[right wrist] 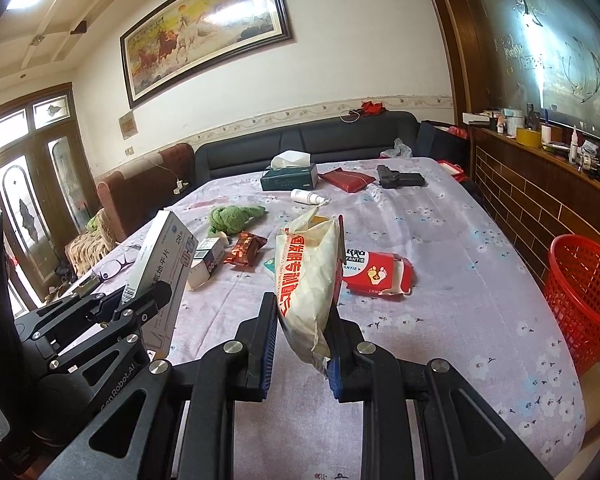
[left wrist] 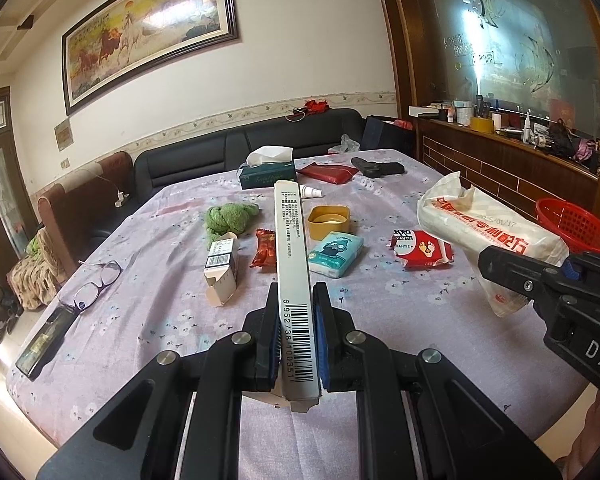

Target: Collect trash

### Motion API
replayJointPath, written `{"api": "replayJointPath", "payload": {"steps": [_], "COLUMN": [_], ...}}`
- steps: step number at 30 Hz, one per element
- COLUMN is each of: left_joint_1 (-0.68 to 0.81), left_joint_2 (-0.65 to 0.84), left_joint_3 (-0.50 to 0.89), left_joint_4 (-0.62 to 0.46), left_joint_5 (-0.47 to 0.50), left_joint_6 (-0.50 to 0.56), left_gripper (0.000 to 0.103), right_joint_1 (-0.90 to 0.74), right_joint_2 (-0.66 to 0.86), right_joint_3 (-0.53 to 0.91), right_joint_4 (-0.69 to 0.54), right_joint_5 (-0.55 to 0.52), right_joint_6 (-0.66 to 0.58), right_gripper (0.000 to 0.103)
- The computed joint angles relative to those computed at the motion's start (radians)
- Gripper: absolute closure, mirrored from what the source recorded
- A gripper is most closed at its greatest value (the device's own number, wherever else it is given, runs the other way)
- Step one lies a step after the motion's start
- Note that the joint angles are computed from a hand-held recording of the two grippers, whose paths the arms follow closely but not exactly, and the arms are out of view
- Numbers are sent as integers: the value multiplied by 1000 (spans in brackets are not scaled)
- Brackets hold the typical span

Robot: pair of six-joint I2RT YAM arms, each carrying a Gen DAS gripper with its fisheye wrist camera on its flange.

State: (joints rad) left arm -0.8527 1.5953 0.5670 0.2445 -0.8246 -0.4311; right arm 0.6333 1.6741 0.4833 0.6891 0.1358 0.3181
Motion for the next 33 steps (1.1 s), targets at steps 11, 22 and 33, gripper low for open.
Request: {"api": "replayJointPath", "payload": {"steps": [11, 22, 33], "left_joint_1": [7, 34, 69], "left_joint_2": [-4, 21, 36], "left_joint_3": [-18, -12, -13], "left_joint_4": [7, 28, 49], "left_joint_5": [9, 48, 84], "left_joint_6": [-5, 18, 34], "left_gripper": [89, 89, 89], "right_joint_1": [-1, -13, -11], "right_joint_2": [-3, 2, 24], "right_joint_3": [5, 12, 35], "right_joint_4": [-4, -12, -23], "right_joint_5": [-9, -17, -25], "right_joint_6": [5, 3, 10], "right_gripper": [80, 80, 80]}}
